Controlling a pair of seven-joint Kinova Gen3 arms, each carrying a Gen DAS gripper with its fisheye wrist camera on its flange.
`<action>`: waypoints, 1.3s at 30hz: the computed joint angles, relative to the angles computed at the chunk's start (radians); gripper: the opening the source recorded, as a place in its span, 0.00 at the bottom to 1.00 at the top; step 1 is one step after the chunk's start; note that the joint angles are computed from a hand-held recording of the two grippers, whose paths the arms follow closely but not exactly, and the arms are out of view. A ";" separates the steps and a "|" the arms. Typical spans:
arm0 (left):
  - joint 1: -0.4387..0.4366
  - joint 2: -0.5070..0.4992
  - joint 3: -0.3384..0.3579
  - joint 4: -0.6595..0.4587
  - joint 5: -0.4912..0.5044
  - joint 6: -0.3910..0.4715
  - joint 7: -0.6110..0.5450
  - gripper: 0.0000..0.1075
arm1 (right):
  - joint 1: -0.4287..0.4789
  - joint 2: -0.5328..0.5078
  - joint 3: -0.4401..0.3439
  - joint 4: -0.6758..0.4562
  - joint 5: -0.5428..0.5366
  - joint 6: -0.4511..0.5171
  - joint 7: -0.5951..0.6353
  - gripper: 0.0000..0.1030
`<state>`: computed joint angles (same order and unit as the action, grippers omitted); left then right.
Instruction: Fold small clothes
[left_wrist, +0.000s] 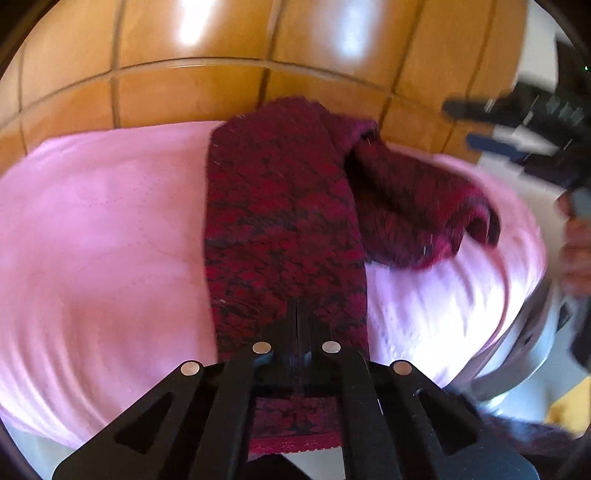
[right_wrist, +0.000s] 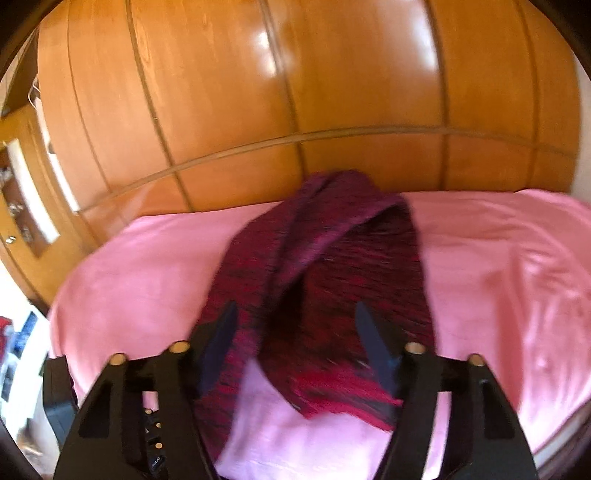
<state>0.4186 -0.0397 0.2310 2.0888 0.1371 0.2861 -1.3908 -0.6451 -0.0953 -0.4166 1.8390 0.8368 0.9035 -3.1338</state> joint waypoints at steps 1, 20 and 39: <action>0.014 -0.011 -0.024 0.002 -0.030 -0.004 0.041 0.00 | -0.010 0.013 0.044 -0.018 -0.038 -0.041 0.041 0.51; -0.179 0.057 -0.046 -0.096 -0.645 0.051 0.732 0.00 | 0.078 0.361 0.172 -0.351 -0.509 0.011 0.591 0.29; -0.081 0.094 -0.172 -0.201 -0.890 0.277 1.127 0.16 | 0.122 -0.003 0.250 -0.104 -0.111 0.216 0.306 0.10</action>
<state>0.3381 0.0542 0.0592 1.8874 -0.7530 0.5635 -0.2642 -0.5234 -0.0981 -0.1667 1.7350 0.7258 1.1198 -2.8282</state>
